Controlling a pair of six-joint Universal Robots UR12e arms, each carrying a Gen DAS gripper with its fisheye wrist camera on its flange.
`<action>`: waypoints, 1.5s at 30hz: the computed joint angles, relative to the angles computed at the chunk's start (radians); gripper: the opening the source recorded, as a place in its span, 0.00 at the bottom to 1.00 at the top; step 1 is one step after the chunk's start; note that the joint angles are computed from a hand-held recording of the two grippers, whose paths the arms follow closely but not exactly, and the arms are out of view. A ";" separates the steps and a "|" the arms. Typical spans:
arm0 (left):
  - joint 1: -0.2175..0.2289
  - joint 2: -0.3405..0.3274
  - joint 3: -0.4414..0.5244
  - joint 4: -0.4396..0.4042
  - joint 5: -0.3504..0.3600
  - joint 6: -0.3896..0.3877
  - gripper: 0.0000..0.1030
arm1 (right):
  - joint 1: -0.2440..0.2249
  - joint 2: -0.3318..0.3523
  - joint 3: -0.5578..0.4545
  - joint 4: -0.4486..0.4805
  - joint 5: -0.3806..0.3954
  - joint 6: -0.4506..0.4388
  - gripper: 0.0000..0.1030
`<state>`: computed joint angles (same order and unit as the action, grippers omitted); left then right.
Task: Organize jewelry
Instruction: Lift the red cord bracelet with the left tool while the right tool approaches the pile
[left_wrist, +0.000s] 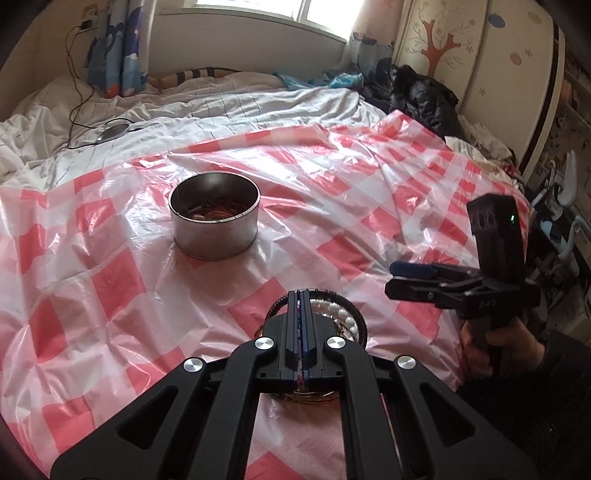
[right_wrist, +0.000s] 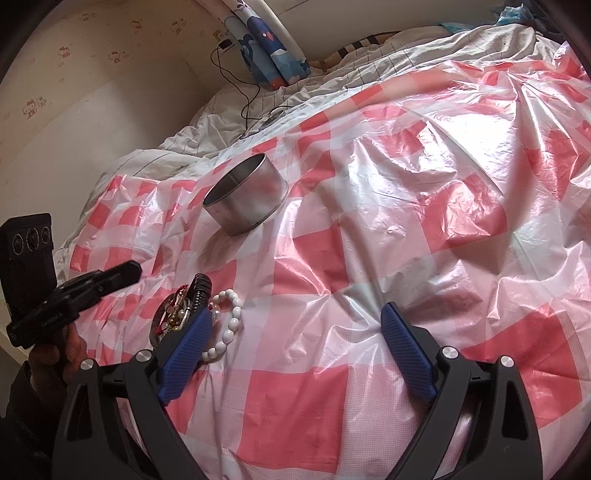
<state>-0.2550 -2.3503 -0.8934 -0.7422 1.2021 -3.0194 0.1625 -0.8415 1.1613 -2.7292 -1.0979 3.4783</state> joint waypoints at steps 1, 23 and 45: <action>-0.004 -0.003 0.001 -0.007 0.013 0.018 0.09 | 0.000 0.000 0.000 0.000 0.000 -0.001 0.86; 0.020 0.032 -0.079 0.141 -0.011 -0.135 0.00 | 0.003 0.001 -0.003 0.001 0.004 -0.002 0.89; 0.046 0.097 -0.191 0.366 0.009 -0.474 0.00 | 0.067 -0.009 -0.139 0.228 0.086 -0.407 0.88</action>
